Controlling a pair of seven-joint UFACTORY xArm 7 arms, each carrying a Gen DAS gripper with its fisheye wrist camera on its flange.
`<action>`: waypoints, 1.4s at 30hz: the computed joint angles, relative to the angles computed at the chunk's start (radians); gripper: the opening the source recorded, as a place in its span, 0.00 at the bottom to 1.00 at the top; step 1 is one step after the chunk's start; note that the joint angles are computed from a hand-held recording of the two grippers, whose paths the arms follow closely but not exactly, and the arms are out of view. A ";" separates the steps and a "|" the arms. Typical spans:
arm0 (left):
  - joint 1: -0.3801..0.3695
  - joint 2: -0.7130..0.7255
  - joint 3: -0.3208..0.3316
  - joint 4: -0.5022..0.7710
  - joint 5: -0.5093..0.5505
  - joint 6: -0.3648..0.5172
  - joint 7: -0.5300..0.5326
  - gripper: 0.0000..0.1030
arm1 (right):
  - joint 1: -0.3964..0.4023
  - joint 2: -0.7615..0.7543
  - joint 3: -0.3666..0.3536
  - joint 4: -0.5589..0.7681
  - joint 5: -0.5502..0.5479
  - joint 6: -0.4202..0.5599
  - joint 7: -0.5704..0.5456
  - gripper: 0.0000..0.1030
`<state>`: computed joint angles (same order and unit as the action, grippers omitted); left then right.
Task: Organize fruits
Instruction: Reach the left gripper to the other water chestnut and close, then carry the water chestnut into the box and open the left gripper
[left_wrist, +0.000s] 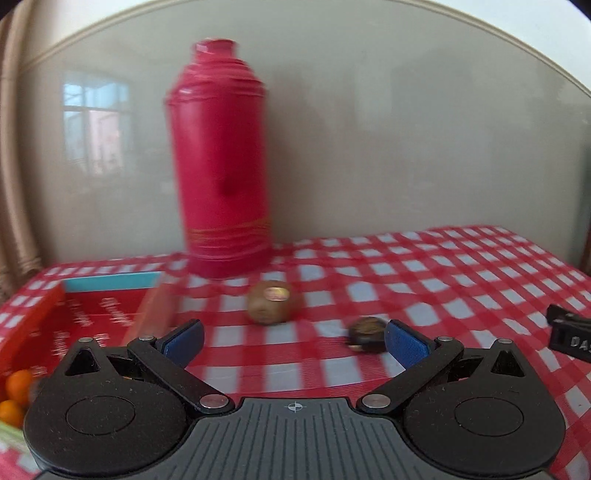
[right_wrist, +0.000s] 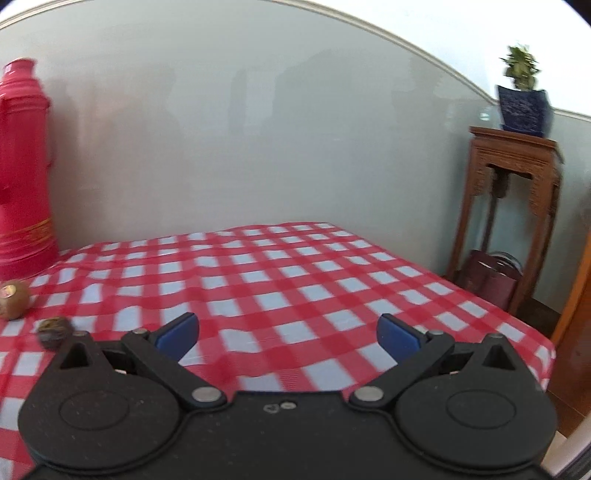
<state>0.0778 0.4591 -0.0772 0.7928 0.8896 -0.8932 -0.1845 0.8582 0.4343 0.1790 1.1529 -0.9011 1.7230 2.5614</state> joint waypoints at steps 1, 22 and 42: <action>-0.015 0.002 -0.007 0.002 -0.011 0.015 0.003 1.00 | 0.003 -0.008 0.001 -0.012 0.011 0.007 0.017 0.94; -0.099 0.137 -0.166 0.176 -0.125 0.361 0.035 0.54 | -0.014 -0.108 0.054 -0.150 0.070 -0.005 0.187 0.94; -0.037 0.044 -0.130 0.107 -0.082 0.205 0.013 0.45 | -0.021 -0.078 0.042 -0.107 0.009 -0.035 0.142 0.94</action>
<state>0.0409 0.5034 -0.2074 0.8999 0.8073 -0.6882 -0.1711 0.8368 0.3567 0.2211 1.0456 -0.8918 1.6877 2.7030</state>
